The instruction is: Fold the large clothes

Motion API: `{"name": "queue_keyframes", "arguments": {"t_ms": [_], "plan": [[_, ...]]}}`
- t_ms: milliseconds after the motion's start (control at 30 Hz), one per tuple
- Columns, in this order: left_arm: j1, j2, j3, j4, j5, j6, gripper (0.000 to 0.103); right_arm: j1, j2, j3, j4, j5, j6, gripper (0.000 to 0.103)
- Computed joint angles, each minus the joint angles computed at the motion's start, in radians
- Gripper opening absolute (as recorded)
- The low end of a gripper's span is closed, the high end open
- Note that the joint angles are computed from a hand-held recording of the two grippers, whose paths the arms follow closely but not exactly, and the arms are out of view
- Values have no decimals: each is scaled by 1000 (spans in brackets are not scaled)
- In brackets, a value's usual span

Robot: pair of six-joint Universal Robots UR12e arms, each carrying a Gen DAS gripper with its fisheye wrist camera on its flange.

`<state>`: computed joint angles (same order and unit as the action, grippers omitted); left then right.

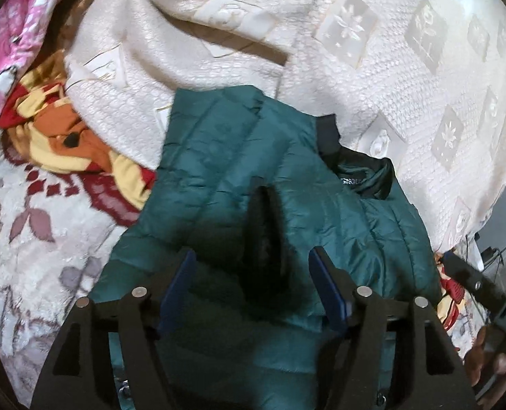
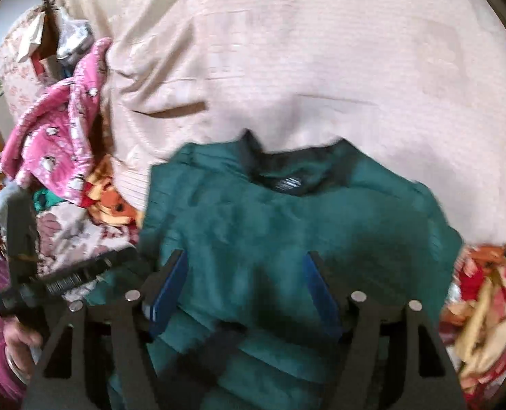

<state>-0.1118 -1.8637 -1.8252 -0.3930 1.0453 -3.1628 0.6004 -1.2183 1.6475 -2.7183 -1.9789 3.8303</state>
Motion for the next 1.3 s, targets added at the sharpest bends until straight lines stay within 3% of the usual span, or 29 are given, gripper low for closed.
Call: {"name": "queue_keyframes", "arguments": {"t_ms": [200,333,400,633,700,800,867,1067,1300], "plan": [[-52,-27,27,-1,99,49,46,-13,-66,112,13,-19,118,73],[-84,-54,43,15,191,38,45,-14,-86,150,31,-64,145,73],[-86,-61,46,8,190,38,45,-13,-93,159,60,-90,161,73],[-94,-70,47,20,204,30,44,-32,-116,209,17,-60,222,73],[-91,-70,47,24,189,25,37,-33,-116,212,14,-58,227,73],[-95,-69,49,24,187,61,0,-33,-110,205,17,-68,220,73],[-104,-63,42,78,223,96,0,-34,-103,195,22,-70,208,73],[-76,-51,60,190,218,115,0,-47,-72,162,26,-34,191,73],[-64,-86,94,197,326,142,0,-69,18,72,65,30,154,73]]}}
